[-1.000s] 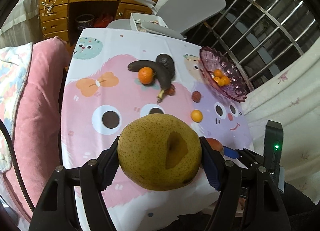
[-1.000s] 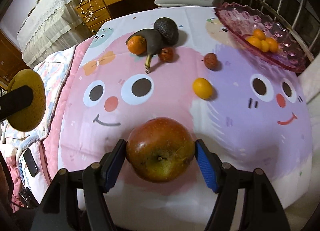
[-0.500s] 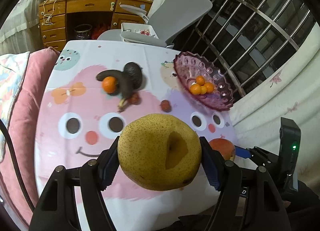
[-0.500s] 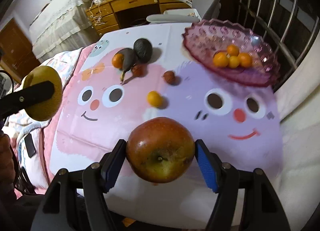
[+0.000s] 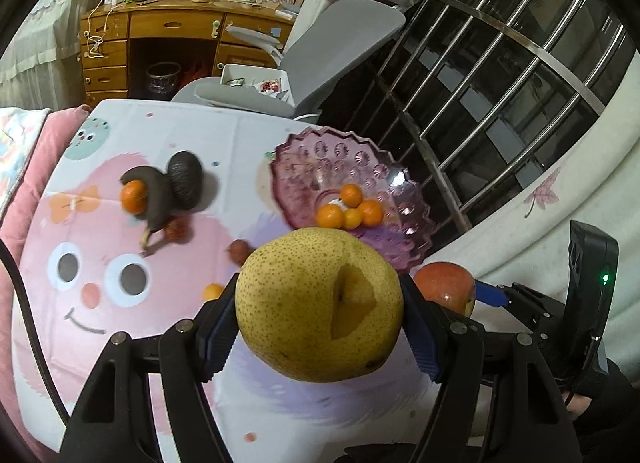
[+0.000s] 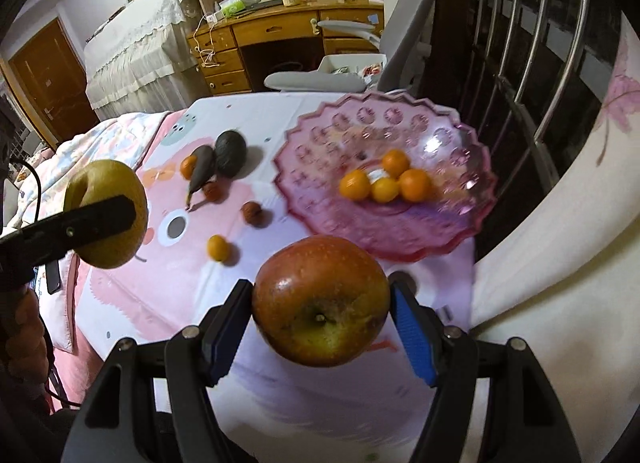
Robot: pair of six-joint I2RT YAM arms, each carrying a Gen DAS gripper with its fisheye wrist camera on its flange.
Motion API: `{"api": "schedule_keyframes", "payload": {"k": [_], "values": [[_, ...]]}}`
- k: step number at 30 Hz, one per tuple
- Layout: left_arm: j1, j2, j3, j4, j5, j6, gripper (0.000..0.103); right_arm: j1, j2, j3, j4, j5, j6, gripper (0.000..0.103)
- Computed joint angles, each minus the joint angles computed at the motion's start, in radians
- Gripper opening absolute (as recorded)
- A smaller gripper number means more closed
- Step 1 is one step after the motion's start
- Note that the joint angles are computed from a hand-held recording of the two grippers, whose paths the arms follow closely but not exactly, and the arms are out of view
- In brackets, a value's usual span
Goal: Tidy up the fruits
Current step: 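Lift the pear with the left tool while the right tool carries the apple toward the bowl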
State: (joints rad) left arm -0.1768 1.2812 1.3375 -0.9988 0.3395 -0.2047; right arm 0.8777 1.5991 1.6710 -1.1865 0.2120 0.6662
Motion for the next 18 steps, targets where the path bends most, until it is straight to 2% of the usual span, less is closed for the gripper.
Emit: {"api": "schedule_keyframes", "payload": {"k": [8, 12, 18], "values": [[-0.157, 0.165, 0.101, 0.086, -0.123, -0.127, 0.072, -0.191, -0.023, -0.043, 0.057, -0.091, -0.176, 0.07], [-0.193, 0.256, 0.148, 0.125, -0.168, -0.153, 0.072, -0.273, 0.003, -0.049, 0.088, -0.134, -0.237, 0.07], [-0.237, 0.427, 0.24, 0.123, -0.214, -0.183, 0.072, -0.346, 0.086, -0.041, 0.12, -0.156, -0.309, 0.07]]}}
